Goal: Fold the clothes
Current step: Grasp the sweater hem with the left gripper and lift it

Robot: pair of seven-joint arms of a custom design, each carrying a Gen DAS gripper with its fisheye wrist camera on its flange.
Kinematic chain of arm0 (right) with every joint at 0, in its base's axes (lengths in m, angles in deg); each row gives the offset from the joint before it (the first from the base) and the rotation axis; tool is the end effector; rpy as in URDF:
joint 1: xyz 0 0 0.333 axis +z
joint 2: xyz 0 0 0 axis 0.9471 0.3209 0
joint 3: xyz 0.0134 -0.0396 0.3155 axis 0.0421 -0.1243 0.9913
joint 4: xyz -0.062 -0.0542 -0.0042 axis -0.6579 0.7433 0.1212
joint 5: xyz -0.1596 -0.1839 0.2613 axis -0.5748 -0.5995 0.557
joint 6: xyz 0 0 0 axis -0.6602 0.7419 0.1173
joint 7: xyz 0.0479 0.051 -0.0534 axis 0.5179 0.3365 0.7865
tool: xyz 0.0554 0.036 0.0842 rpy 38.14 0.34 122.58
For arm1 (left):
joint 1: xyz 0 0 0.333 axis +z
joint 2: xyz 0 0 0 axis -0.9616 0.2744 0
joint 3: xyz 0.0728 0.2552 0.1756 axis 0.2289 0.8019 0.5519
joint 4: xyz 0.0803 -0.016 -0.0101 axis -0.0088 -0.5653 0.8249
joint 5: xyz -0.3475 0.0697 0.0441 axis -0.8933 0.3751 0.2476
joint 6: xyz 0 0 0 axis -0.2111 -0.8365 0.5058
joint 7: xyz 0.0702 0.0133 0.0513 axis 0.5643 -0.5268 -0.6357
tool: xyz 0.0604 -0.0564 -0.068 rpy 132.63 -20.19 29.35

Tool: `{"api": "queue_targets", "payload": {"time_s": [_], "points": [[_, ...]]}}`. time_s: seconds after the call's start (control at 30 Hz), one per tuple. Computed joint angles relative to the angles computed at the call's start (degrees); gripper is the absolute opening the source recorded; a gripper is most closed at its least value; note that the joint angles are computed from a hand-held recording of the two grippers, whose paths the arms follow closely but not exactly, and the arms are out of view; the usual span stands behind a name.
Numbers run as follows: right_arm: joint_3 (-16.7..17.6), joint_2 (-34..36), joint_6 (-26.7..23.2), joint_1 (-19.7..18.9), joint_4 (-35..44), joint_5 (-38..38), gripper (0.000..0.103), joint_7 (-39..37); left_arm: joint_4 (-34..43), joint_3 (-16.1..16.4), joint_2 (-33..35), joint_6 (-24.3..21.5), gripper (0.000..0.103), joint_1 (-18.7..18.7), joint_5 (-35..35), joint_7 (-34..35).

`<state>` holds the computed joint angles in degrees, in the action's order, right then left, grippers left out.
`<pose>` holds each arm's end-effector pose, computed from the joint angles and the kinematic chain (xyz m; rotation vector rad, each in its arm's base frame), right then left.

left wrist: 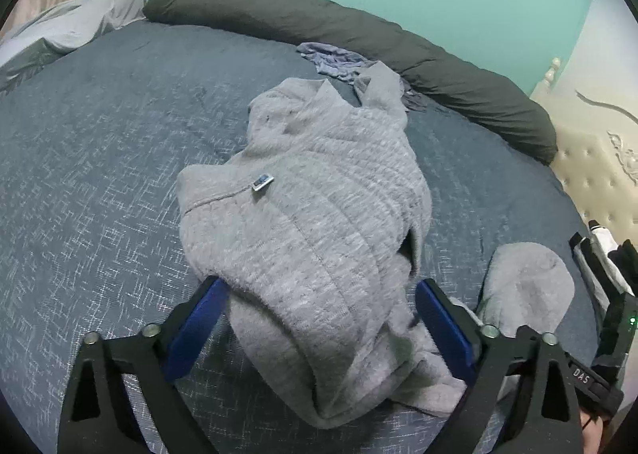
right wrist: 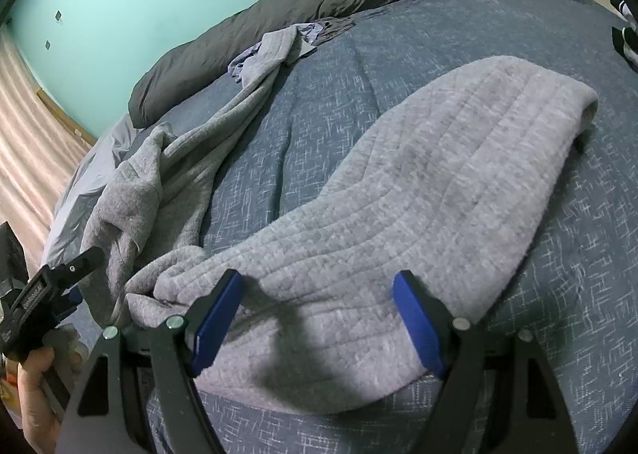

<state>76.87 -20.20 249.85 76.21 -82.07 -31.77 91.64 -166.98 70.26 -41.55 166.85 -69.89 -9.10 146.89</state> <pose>0.4581 0.1516 0.5129 -1.0551 2.1693 -0.4355 0.6445 -0.0710 0.5643 -1.5862 2.2967 -1.1370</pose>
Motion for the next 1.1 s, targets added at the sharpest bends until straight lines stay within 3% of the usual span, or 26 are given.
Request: {"api": "queue_targets", "payload": {"time_s": [0.17, 0.23, 0.3, 0.6, 0.73, 0.83, 1.1], "points": [[0.6, 0.0, -1.8, -0.1, 0.9, -1.7, 0.079, 0.4, -0.3, 0.0, -0.2, -0.1, 0.080, 0.0, 0.2, 0.4], [0.5, 0.1, -2.1, 0.1, 1.2, -2.2, 0.079, 0.4, -0.3, 0.0, -0.1, -0.4, 0.064, 0.2, -0.3, 0.6], [0.3, 0.2, -2.4, 0.4, 1.4, -2.5, 0.079, 0.3, -0.2, 0.0, -0.2, -0.6, 0.056, 0.4, -0.7, 0.9], [0.1, -0.1, -2.9, 0.8, 1.5, -3.4, 0.079, 0.4, -0.4, 0.0, -0.4, -0.6, 0.045, 0.1, -0.8, 3.5], [0.4, 0.3, -5.0, 1.2, 2.5, -4.1, 0.079, 0.0, -0.2, 0.2, -0.2, -0.4, 0.022, 0.3, -0.4, 3.8], [0.7, 1.0, -7.8, 1.8, 4.3, -5.9, 0.079, -0.4, -0.2, 0.2, -0.2, -0.7, 0.018, 0.6, -0.9, 4.1], [-0.9, 1.8, -5.8, 3.4, 4.2, -4.6, 0.079, -1.5, -1.1, 1.1, -1.9, -0.7, 0.011, 2.2, -2.7, 5.9]]}}
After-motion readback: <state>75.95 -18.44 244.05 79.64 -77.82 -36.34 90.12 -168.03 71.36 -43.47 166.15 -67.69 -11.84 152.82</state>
